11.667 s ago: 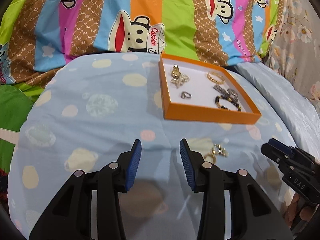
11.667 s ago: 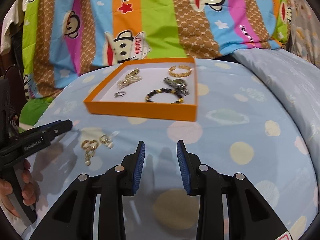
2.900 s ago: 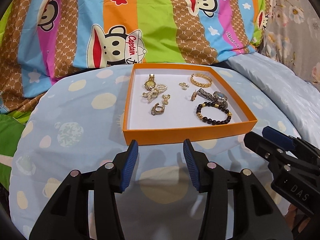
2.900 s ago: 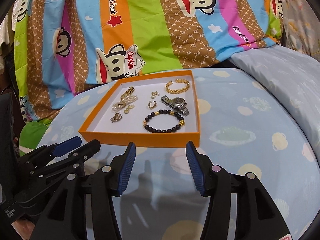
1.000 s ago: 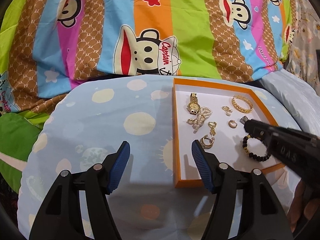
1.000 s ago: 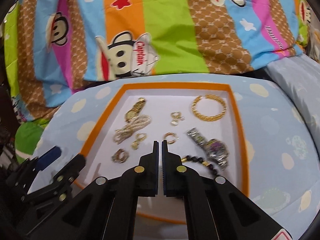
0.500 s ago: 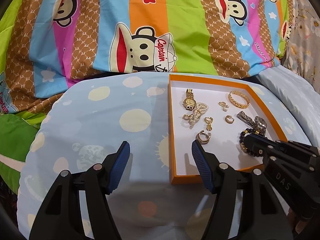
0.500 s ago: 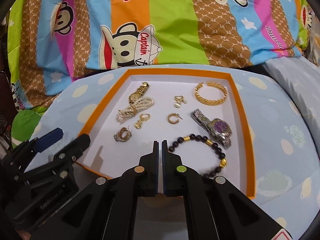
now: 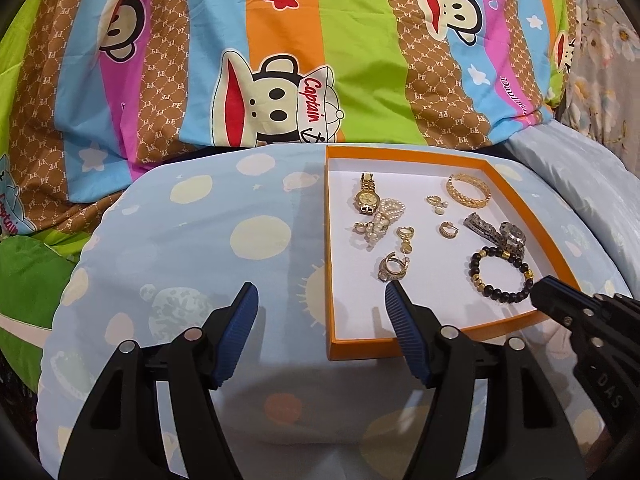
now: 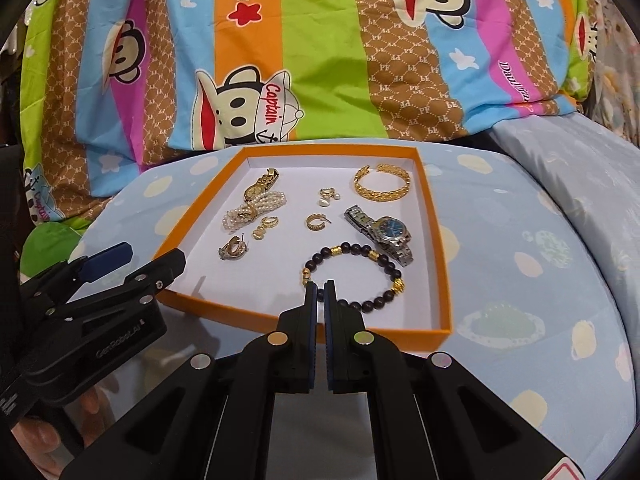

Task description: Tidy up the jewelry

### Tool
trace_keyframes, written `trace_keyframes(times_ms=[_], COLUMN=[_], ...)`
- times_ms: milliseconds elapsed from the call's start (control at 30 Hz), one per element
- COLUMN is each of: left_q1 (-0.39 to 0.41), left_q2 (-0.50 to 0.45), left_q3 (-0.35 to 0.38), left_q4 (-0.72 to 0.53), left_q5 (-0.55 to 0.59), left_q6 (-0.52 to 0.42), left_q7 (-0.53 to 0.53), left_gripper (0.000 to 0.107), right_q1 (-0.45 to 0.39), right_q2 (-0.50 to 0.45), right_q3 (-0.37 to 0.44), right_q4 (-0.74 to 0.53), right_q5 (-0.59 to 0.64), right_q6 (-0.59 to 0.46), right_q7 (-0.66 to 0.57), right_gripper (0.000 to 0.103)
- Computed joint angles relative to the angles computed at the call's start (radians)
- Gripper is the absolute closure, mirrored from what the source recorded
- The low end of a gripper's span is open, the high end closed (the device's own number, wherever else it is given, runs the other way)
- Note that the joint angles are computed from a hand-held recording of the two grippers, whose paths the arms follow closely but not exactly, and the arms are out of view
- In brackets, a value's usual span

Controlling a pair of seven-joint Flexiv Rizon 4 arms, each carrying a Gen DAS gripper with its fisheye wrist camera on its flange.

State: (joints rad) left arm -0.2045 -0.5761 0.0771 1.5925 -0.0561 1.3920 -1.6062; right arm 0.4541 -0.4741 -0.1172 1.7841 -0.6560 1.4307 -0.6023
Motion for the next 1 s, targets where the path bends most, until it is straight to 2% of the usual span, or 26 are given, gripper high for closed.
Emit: trace_keyframes(times_ms=[200,333,400,633,767,833,933,1000], left_q1=[-0.008,-0.026,-0.043,-0.057,-0.068,-0.077,-0.080,-0.073], left_q2=[0.012,0.024,0.028,0.050,0.055,0.054,0.052,0.053], left_q3=[0.003,0.017,0.034,0.035,0.042,0.052,0.055,0.046], left_q4=[0.017,0.036,0.042,0.073,0.079,0.074,0.068,0.068], left_q5=[0.005,0.021,0.037,0.048,0.059,0.068,0.073,0.072], left_q6=[0.010,0.028,0.041,0.053,0.057,0.056,0.047,0.045], left_q7=[-0.008,-0.023,-0.034,-0.051,-0.057,-0.063,-0.068,-0.065], left_gripper=[0.043,0.042,0.038,0.037,0.037,0.037,0.034,0.033], right_q1=[0.036,0.069,0.063,0.066,0.075,0.072,0.031,0.018], right_q2=[0.039,0.048,0.047,0.065,0.070,0.070,0.062,0.059], right_q3=[-0.061,-0.117,-0.121,-0.150,-0.169,-0.178,-0.130,-0.115], right_q4=[0.067,0.093,0.094,0.122,0.125,0.122,0.109,0.104], right_q5=[-0.057,-0.145,-0.170,-0.246,-0.315,-0.358,-0.357,-0.360], right_q6=[0.037,0.049,0.063,0.104,0.104,0.107,0.094,0.091], right_q7=[0.073,0.150,0.178,0.267,0.317,0.358,0.356,0.358], right_gripper=[0.100,0.100,0.100,0.096,0.082,0.081,0.077,0.070])
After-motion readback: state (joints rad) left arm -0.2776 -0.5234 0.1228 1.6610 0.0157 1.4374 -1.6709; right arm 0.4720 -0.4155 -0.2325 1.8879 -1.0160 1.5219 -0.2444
